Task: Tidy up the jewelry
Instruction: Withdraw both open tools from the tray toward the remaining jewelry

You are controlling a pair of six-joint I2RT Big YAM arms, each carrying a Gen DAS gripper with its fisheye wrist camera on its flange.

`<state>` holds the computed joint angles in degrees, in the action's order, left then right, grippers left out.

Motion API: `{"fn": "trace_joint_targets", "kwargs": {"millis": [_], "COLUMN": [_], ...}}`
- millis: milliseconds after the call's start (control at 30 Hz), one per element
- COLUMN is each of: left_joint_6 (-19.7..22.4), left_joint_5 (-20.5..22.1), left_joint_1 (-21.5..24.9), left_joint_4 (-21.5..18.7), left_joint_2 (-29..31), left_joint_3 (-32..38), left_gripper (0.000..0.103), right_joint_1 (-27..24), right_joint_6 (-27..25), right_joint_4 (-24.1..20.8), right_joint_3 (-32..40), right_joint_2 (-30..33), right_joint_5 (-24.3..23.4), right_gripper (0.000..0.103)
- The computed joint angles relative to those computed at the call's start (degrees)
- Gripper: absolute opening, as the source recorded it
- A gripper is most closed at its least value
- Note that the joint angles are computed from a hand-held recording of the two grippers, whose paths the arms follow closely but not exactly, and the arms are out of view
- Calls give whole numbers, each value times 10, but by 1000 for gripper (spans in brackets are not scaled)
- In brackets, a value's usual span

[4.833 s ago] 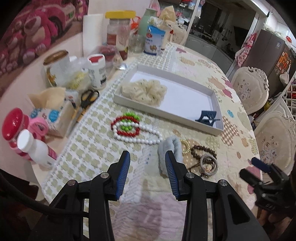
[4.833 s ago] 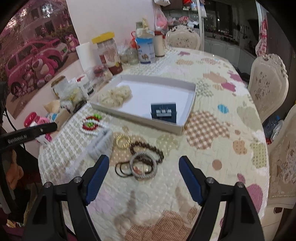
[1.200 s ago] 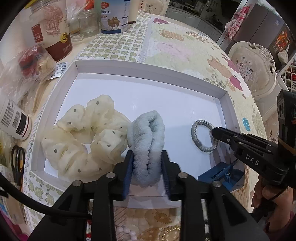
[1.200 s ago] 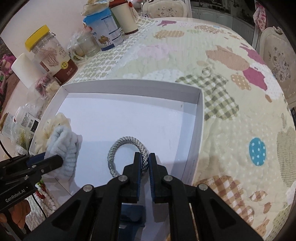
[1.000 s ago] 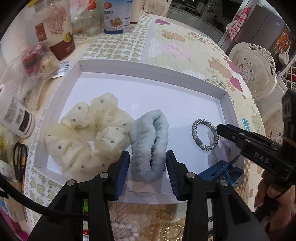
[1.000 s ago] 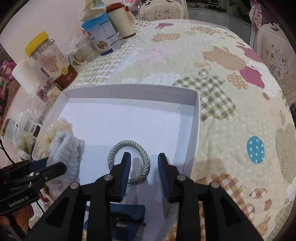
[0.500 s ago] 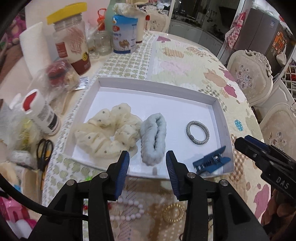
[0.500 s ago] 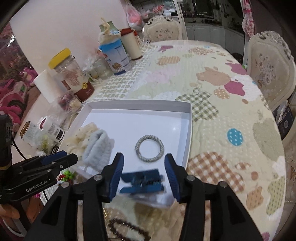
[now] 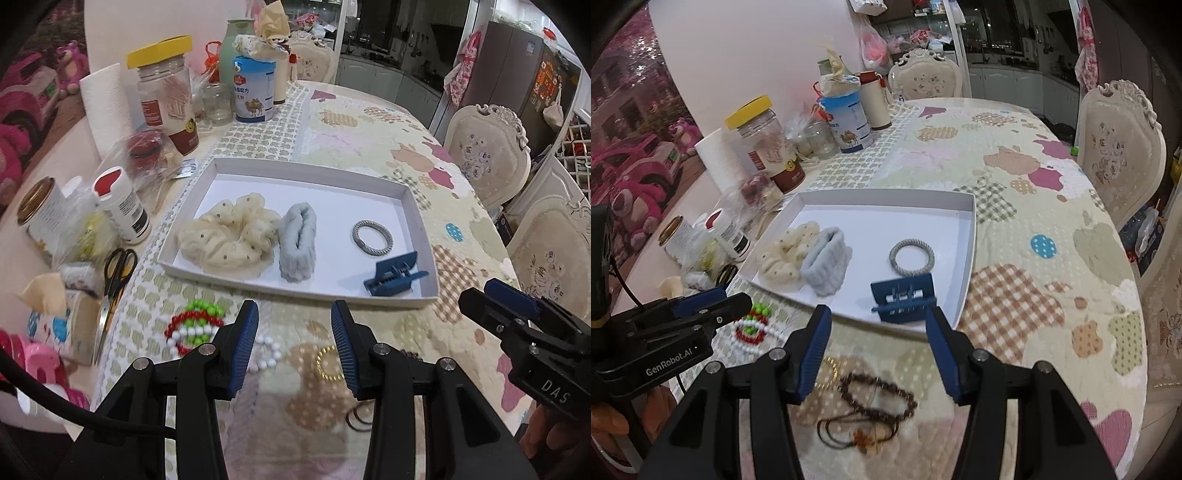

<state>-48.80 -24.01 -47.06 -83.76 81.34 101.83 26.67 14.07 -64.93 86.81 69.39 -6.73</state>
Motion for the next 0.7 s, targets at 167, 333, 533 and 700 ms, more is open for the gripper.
{"fn": "trace_joint_targets", "kwargs": {"millis": [167,333,533,700], "left_joint_6": [-31,-60,-84,-94], "left_joint_5": [-24,-49,-66,-70], "left_joint_1": [-30,-56,-80,-92], "left_joint_4": [-18,-37,-60,-67], "left_joint_2": [-9,-15,-14,-10], "left_joint_3": [-1,-2,5,13], "left_gripper": [39,39,39,39], "right_joint_1": [10,21,28,23], "right_joint_6": [3,0,-9,-10], "right_joint_4": [-12,-18,-30,-38], "right_joint_3": [-15,-26,-31,-39], "right_joint_2": [-30,-57,-79,-94], "right_joint_5": [14,22,26,27], "right_gripper": [58,59,60,60]}}
